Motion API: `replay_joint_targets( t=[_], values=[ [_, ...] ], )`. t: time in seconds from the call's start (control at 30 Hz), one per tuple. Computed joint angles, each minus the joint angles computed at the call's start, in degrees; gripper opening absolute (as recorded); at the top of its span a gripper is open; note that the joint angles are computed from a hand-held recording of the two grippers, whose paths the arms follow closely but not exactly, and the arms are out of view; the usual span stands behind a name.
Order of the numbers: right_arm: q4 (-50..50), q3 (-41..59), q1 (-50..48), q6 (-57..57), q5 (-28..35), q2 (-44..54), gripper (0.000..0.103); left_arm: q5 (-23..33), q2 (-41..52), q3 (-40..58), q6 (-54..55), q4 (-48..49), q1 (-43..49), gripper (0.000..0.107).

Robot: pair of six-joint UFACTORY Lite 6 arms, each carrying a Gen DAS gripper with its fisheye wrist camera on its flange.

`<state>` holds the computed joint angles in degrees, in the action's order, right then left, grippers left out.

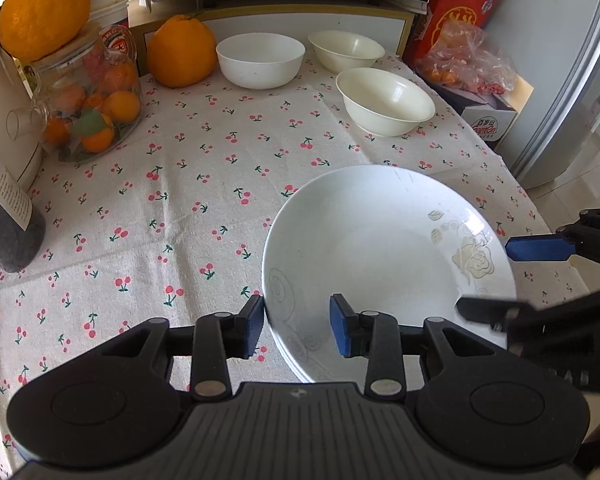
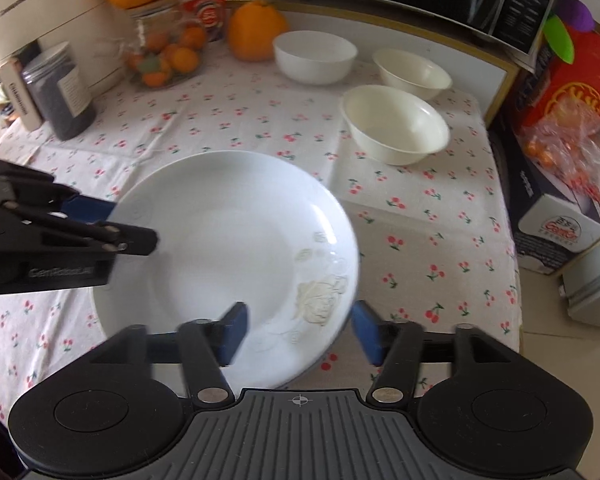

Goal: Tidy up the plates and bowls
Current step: 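Lower the white plate onto the blue plates and open both grippers, then move both grippers toward the white bowl beside the large orange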

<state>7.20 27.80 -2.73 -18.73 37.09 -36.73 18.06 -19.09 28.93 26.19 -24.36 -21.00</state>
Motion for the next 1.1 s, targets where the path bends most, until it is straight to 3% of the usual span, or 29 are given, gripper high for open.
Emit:
replay_joint_targets(
  t=[0.13, 0.2, 0.37, 0.57, 0.87, 1.1],
  values=[
    [-0.9, 0.23, 0.87, 1.27, 0.03, 0.5, 0.071, 0.46, -0.33, 0.18, 0.91, -1.48, 0.1, 0.041],
    [-0.54, 0.48, 0.09, 1.27, 0.13, 0.92, 0.074, 0.93, -0.81, 0.13, 4.0, -4.34, 0.76, 0.049],
    [2.14, 1.39, -3.6, -0.84, -0.17, 1.2, 0.081, -0.28, -1.89, 0.16, 2.37, -3.16, 0.5, 0.081],
    [4.03, 2.67, -7.37, -1.05, -2.32, 2.19, 0.085, -3.71, -1.2, 0.66, -6.0, 3.8, -0.67, 0.098],
    [-0.48, 4.0, -5.98, 6.17, -5.17, 3.14, 0.089, -8.5, 0.53, 2.23, -9.93, 4.93, -1.44, 0.102],
    [4.53, 11.91, -9.17, 5.36, -5.34, 9.86, 0.089, -10.41, 7.98, 9.48, 3.02, -9.13, -0.48, 0.102]
  ],
)
